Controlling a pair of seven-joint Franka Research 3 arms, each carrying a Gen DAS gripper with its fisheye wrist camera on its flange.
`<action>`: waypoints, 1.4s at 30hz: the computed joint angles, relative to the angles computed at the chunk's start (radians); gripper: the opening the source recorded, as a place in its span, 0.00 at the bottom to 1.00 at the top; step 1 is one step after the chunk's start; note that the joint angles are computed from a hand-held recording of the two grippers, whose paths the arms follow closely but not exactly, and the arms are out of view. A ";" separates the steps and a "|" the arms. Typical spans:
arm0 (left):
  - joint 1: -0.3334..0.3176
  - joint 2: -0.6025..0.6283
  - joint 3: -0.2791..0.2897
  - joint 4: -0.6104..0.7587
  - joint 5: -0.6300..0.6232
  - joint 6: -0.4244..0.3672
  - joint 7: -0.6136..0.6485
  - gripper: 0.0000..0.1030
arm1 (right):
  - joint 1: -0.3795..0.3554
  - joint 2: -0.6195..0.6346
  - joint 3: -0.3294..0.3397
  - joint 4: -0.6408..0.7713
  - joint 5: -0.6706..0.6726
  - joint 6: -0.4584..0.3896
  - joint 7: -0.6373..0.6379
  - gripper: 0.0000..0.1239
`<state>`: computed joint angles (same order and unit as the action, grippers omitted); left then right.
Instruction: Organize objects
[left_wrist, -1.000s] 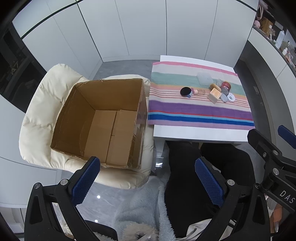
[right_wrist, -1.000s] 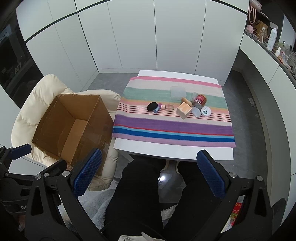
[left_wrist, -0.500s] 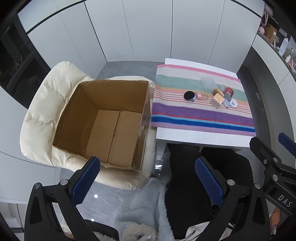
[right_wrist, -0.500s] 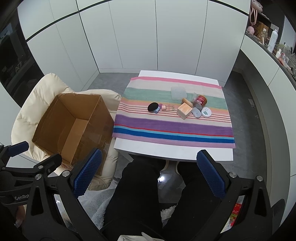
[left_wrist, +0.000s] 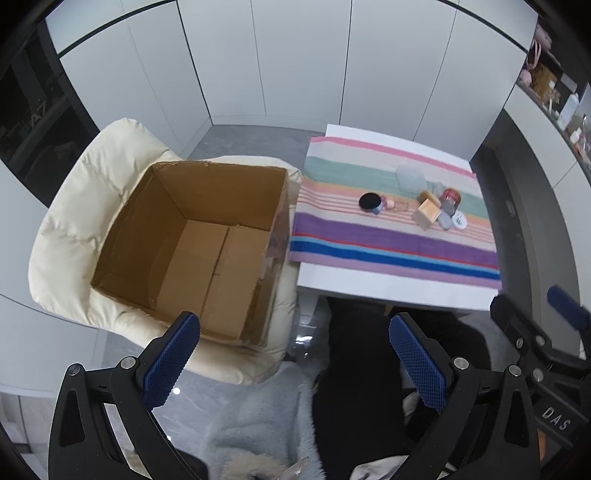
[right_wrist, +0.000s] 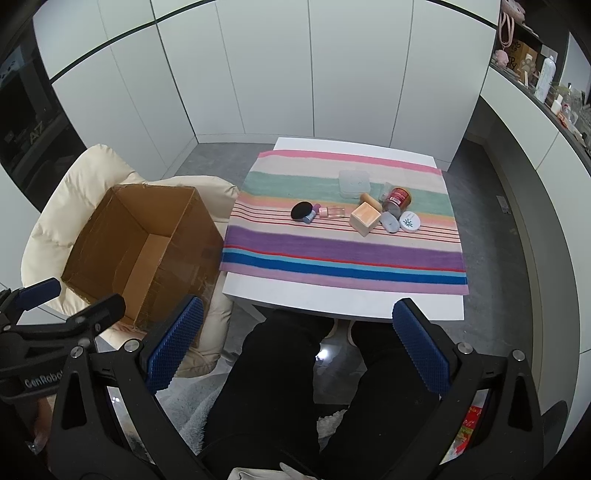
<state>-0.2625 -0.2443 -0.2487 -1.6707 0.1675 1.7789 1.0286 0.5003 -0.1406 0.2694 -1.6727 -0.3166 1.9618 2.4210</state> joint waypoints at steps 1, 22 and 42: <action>-0.001 0.009 -0.005 0.008 0.007 0.003 -0.005 1.00 | -0.002 -0.007 -0.004 -0.009 0.003 0.005 -0.001 0.83; -0.117 0.309 -0.059 0.230 0.065 0.052 -0.040 1.00 | -0.202 -0.220 -0.056 -0.282 0.036 0.101 -0.016 0.83; -0.252 0.744 0.011 0.612 0.126 0.038 -0.025 1.00 | -0.330 -0.104 -0.131 -0.411 0.061 0.369 -0.164 0.83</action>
